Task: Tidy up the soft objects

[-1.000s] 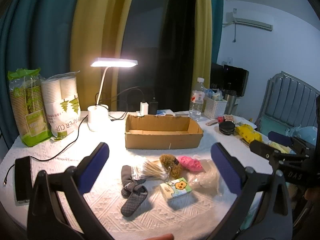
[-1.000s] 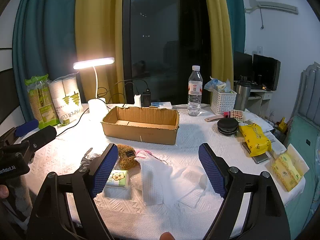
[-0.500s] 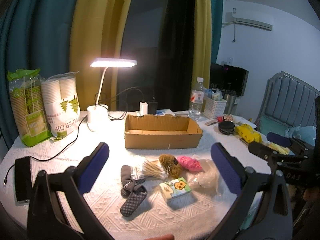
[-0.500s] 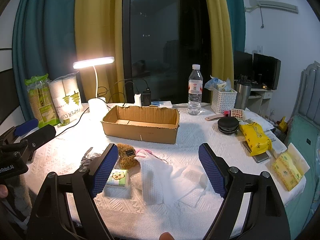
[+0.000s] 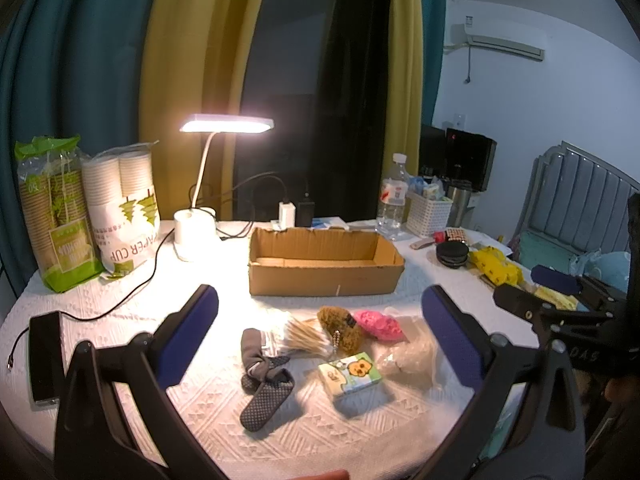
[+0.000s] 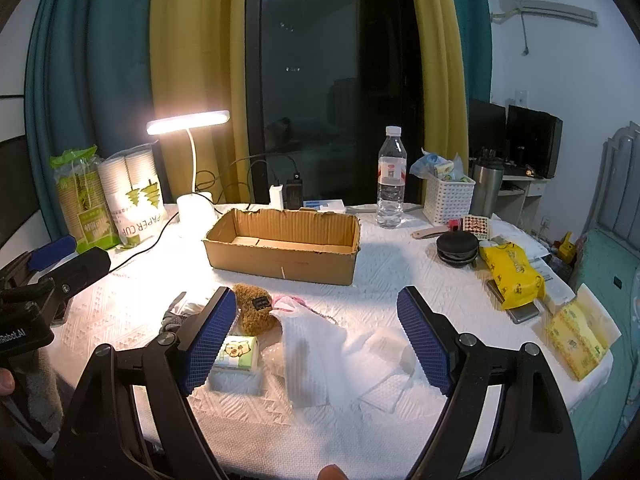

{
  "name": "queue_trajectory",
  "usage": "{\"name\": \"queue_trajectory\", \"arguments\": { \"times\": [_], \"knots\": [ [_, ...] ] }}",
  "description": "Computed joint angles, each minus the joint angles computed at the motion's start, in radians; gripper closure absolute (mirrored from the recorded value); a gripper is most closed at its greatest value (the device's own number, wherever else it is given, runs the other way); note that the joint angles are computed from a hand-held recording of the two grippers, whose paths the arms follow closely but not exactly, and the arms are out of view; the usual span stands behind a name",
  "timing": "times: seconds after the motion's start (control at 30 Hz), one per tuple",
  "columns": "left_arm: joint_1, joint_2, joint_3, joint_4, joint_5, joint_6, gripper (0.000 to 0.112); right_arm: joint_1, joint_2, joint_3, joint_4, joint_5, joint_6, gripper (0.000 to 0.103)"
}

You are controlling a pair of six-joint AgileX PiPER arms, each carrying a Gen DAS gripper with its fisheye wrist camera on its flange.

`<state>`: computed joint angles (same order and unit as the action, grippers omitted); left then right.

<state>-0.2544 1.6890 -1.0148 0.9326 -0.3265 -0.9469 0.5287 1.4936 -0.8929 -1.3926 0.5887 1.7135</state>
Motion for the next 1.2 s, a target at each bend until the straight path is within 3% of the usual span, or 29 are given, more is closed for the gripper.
{"name": "queue_trajectory", "arguments": {
  "times": [0.83,1.2],
  "knots": [
    [0.000,-0.005,0.005,-0.011,0.000,0.014,0.010,-0.007,0.006,0.006,-0.019,-0.012,0.019,0.018],
    [0.006,0.073,-0.082,0.110,0.045,-0.102,0.010,-0.040,0.018,0.021,-0.026,-0.029,0.035,0.018]
  ]
}}
